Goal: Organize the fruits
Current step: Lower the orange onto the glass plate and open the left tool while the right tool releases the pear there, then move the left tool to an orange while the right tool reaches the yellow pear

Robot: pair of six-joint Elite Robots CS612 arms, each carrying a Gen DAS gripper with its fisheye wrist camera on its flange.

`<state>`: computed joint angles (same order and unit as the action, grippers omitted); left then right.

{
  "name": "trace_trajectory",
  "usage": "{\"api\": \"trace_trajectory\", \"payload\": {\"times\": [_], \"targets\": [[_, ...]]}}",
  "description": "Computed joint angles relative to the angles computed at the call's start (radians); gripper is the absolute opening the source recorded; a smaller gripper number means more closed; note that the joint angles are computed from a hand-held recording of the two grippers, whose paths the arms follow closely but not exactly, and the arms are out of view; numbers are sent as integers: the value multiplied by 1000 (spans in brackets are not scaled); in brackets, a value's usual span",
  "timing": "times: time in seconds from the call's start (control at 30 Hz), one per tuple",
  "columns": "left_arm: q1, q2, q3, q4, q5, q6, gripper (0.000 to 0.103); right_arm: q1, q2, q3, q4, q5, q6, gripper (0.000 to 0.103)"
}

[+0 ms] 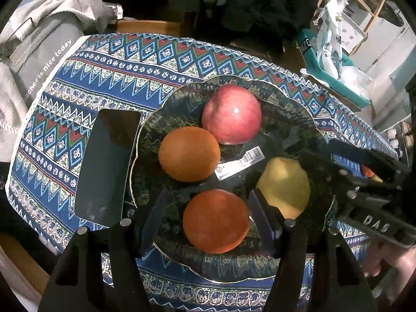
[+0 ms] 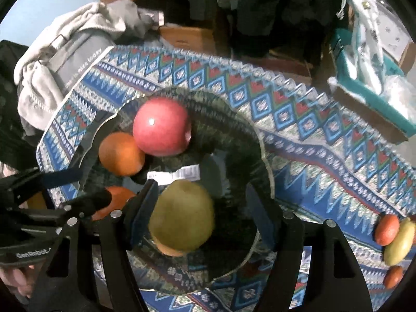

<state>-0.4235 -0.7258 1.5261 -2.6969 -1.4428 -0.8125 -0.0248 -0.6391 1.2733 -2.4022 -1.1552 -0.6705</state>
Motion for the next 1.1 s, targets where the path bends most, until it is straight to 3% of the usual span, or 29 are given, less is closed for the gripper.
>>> {"api": "trace_trajectory", "payload": {"times": [0.57,0.8,1.1], "targets": [[-31,-10,-27,-18,22,49,70,-44,-79,84,-201,-24,52,71],[-54,-11,-49,-23,37,94,76,-74,-98,108,-240,-28,62,72],[-77,8,-99,11,39,148,76,-119,-110,137,-294,-51,55,76]]}}
